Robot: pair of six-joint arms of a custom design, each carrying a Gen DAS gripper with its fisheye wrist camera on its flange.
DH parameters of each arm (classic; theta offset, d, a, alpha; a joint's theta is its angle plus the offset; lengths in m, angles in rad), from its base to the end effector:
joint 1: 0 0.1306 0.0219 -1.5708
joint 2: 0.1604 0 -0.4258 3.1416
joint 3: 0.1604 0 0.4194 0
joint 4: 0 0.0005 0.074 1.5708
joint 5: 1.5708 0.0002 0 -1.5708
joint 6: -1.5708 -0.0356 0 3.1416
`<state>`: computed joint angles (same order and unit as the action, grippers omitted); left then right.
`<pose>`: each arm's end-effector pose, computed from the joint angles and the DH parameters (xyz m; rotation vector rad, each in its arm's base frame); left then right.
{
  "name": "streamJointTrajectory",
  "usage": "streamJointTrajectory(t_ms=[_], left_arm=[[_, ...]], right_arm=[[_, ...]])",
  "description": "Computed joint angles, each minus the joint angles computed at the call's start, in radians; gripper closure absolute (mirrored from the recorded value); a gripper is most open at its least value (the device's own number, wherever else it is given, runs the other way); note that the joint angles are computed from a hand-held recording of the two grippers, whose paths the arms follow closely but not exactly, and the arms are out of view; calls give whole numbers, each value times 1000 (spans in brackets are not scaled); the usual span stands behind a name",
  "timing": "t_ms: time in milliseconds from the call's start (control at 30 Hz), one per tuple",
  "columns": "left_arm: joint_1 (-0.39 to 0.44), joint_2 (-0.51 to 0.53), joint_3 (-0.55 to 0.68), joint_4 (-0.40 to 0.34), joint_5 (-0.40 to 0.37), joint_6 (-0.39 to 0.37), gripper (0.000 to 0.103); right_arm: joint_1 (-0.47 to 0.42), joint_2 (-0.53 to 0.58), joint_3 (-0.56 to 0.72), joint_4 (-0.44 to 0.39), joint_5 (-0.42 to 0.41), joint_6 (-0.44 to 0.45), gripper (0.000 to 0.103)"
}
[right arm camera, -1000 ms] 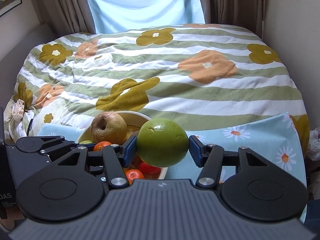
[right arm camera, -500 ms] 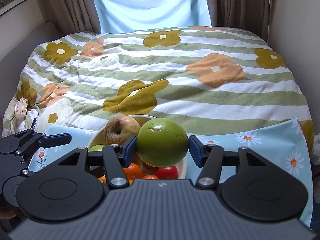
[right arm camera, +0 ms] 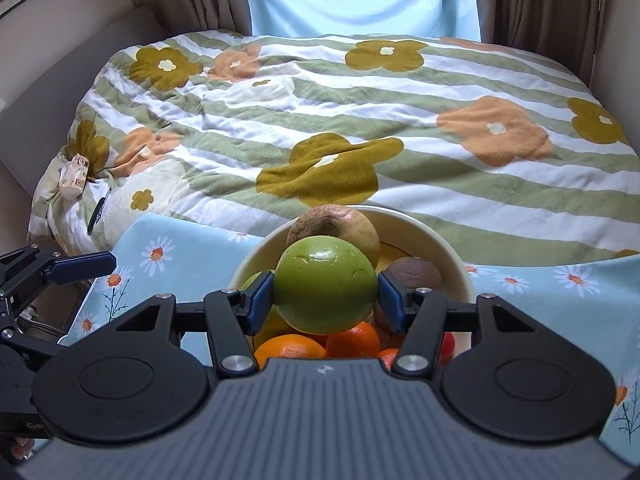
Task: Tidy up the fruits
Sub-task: 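Release the tangerine into the bowl with the left tool while the right tool releases the green apple, then lift both tools away from the bowl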
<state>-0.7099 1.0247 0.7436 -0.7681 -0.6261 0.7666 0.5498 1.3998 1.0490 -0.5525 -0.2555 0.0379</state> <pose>0.2527 -0.1903 0.3195 -0.2690 2.3387 0.1403 0.4033 0.2571 0.3270 -0.8332 2.3679 0.5317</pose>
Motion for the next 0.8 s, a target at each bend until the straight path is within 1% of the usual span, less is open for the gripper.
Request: streamJointTrajectory(t_ms=[167,267,300,333,367,433,600,800], left_arm=[[-15,-10,-15,-25,-13,38,15],[-23,-17,-22,-38,-19,49,15],[-27,-18,-23,-44,-21,56,15],[-31,-18,-23,-51,-24,62,15],[-37,-20,-21,-60,-28,70,15],[-56,-26,-14,-84,-45,93,15],[-119,-38,17,-151,-98,161,15],[-216,-30,70,-251,-184,268,15]], right_arm=[[18,16,-11,18,9,5,32],[26,14,-26,43,23,17,30],[24,9,-34,59,13,26,23],[23,4,-38,72,9,32,8],[24,-4,-44,83,22,31,0],[22,-30,-63,112,37,22,0],[0,-82,-70,80,21,-7,0],[-16,-190,-105,67,19,2,0]])
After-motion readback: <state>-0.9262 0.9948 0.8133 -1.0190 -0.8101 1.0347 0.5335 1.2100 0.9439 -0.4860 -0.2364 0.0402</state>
